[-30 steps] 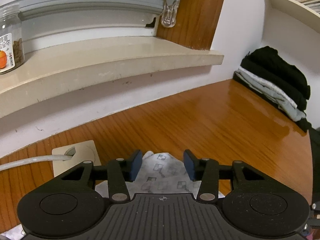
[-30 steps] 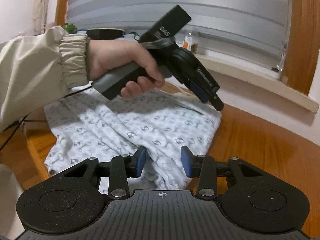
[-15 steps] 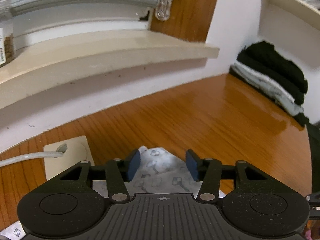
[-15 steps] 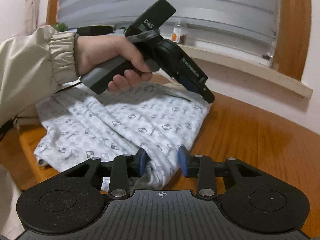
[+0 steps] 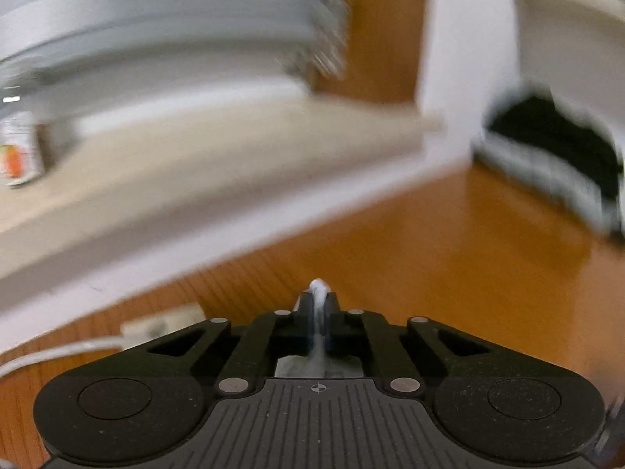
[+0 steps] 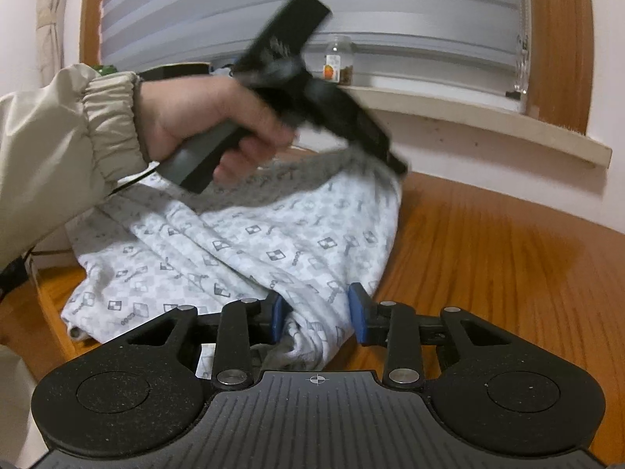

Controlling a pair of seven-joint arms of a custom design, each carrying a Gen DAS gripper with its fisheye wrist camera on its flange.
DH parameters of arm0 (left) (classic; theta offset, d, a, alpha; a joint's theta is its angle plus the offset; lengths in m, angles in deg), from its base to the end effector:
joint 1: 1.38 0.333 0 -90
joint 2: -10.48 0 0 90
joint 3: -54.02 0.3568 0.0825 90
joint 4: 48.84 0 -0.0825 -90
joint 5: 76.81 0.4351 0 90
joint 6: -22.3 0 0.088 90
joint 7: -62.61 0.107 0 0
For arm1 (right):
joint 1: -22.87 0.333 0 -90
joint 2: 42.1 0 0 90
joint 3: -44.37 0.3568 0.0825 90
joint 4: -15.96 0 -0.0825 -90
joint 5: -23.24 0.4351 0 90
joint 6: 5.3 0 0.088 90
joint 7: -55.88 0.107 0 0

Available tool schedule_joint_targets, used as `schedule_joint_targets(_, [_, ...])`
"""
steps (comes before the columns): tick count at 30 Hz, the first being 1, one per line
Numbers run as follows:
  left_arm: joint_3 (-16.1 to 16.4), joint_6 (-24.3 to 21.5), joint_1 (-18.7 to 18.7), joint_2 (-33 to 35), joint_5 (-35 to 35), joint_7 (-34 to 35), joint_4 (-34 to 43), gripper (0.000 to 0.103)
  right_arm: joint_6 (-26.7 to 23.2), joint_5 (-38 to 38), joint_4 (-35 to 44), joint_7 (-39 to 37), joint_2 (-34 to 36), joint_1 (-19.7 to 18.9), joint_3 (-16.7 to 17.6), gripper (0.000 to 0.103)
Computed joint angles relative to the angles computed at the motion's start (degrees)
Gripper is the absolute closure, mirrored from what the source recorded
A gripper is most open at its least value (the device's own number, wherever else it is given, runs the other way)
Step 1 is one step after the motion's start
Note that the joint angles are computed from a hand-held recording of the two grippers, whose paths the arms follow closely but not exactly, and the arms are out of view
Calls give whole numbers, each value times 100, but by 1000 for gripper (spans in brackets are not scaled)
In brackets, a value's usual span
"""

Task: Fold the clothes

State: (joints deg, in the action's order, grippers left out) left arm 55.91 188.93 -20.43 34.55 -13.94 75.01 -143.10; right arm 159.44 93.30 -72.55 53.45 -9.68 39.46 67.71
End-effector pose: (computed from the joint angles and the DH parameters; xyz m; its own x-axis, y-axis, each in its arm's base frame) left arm 0.7143 -0.2813 0.4561 0.0181 -0.9955 0.0934 -0.5524 -0.0878 -0.8289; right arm 0.6779 0.4159 0.4055 0.8718 -0.4898 0.0027 -0.2320 -0.4178 -0.8784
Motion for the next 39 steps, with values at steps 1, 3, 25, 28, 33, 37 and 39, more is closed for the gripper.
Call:
schedule_joint_targets(1, [250,-43,-166,-56,355,-519,21,100,-20,7,-18,-14,-11,-16,9,69])
schedule_joint_targets(3, [418,-213,-248,-121,806,-1159,64,101,-63,36,-57,-53,-39,-42,18,69])
schedule_joint_targets(25, [-772,-488,538,383,-1319,1929,349,87,-185,377,-72,-350,-63,1,-70,68])
schedule_joint_targets(28, [-101,-410,21,341,-865,1323,368,99,-163,518,-98,-491,-74,-18,-41,68])
schedule_joint_targets(33, [617,-448,-461,143,509,-613,382,99,-160,780,-217,-693,-167,-27,-46,69])
schedule_joint_targets(37, [483,-1115,-492,107,917,-905,351,54,-45,1365,-252,-1273,-212,-20,-25,73])
schedule_joint_targets(39, [440,-930,-421,-36,1277,-1355,129,33,40,1832,-208,-1712,-222,5,-29,78])
